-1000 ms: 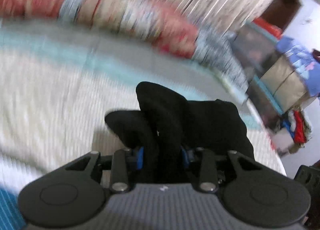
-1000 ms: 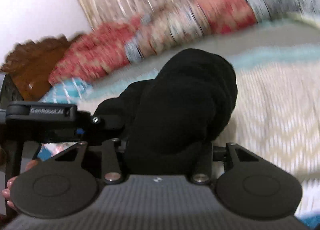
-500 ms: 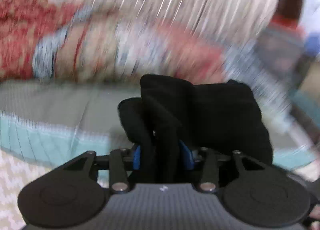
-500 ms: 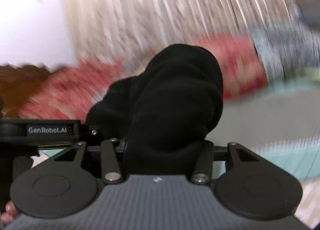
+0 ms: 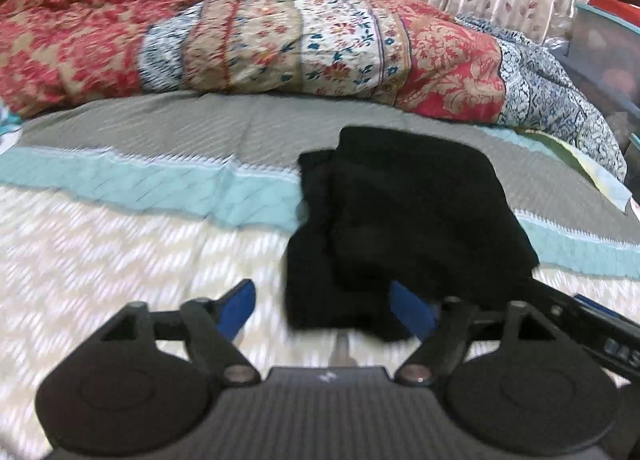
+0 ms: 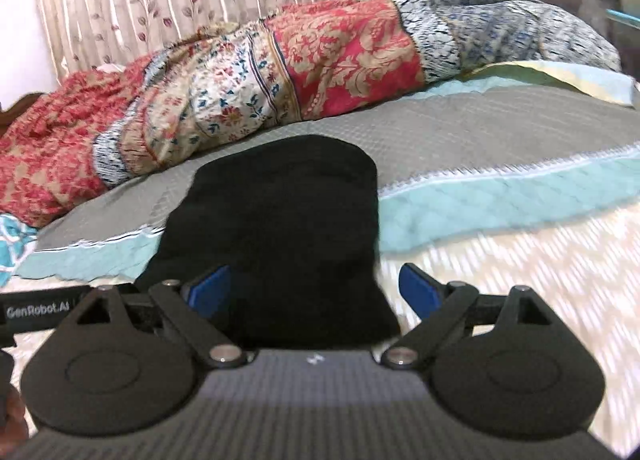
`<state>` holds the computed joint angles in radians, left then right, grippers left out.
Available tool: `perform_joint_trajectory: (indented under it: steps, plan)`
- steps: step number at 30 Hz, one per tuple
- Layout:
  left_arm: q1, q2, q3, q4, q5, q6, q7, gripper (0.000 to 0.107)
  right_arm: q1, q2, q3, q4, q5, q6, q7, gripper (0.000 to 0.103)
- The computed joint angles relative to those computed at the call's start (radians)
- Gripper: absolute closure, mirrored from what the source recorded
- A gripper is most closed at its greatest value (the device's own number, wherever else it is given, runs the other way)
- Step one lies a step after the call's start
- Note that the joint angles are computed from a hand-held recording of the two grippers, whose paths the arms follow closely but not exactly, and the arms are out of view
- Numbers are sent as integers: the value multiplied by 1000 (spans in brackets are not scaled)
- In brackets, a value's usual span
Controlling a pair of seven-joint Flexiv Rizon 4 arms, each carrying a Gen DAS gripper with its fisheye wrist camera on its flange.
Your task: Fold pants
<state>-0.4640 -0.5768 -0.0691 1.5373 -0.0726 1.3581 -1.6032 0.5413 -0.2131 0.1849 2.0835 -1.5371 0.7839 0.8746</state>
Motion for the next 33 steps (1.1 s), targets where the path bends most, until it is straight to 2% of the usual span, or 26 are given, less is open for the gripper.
perform_joint_trajectory:
  steps: [2,3,4,7,8,10,12,14,18,24,33]
  plan:
    - [-4,57,6,65,13,-5,1,27,31,36,39,37,34,-36,30,8]
    - [-7,89,10,105,23,-2,-1,23,28,43,37,42,32,-24,30,6]
    - [-14,119,18,140,36,-4,-6,13,38,45,46,42,37,-27,30,5]
    - [-20,207,23,243,74,-1,-13,4,60,61,64,45,66,-35,4,0]
    - [-28,235,32,270,94,-1,-23,4,47,52,47,32,50,-9,-12,0]
    - [-36,279,42,308,129,-16,-49,4,66,51,58,21,93,-51,-48,0]
    - [-26,326,32,351,138,-37,-67,4,112,42,92,-8,246,-151,-110,0]
    - [-16,366,25,385,152,-59,-92,4,131,45,100,-9,311,-148,-115,0]
    - [-4,429,23,439,228,-72,-169,4,156,49,104,14,318,-88,-20,0]
    - [24,498,9,486,389,-58,-278,4,209,25,109,-20,374,-105,-76,0]
    - [74,538,-37,544,352,-27,-224,4,253,10,104,-46,365,-149,-82,0]
